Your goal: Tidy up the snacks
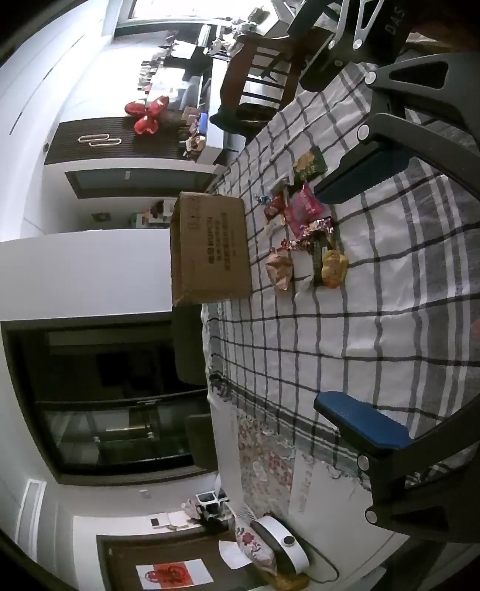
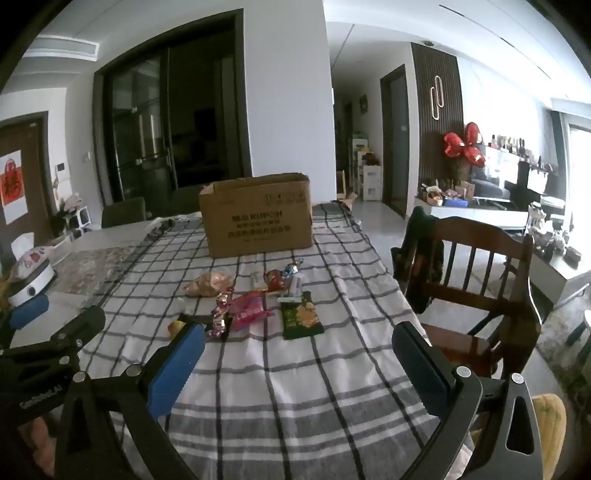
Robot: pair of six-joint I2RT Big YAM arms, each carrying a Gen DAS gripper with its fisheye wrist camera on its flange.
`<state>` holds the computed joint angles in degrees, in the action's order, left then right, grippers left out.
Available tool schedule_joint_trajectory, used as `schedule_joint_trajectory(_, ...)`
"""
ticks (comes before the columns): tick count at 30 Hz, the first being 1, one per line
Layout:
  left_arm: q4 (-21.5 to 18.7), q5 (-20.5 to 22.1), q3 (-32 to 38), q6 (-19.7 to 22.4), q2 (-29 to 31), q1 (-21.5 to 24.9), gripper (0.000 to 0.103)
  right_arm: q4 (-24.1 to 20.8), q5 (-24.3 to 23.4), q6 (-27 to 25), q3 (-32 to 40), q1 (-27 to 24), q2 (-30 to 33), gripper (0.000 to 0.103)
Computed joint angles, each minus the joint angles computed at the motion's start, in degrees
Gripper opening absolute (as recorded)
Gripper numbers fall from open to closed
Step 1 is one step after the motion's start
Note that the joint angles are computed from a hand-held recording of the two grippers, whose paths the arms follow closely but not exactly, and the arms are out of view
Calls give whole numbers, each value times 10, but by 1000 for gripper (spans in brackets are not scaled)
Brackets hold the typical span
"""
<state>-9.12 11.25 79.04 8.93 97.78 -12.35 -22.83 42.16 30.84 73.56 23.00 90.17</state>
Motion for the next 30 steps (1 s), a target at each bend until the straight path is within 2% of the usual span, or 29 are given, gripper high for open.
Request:
schedule_joint_trajectory(12,-19,6,15,-1,-7,4,103,3,11,-4,4,7,-1,102)
schedule_joint_trajectory(13,-6,12,5,-3,-8,7,103,4,10,-5,5,7,0,102)
schedule_joint_trajectory(16,-1,10,1,-4,-9,6,103,16,7,-12,-4,2,-4,102)
schedule_joint_trajectory(30,2,9,-2,-5,-11,5,103,22,12,-15,-6,4,-3,102)
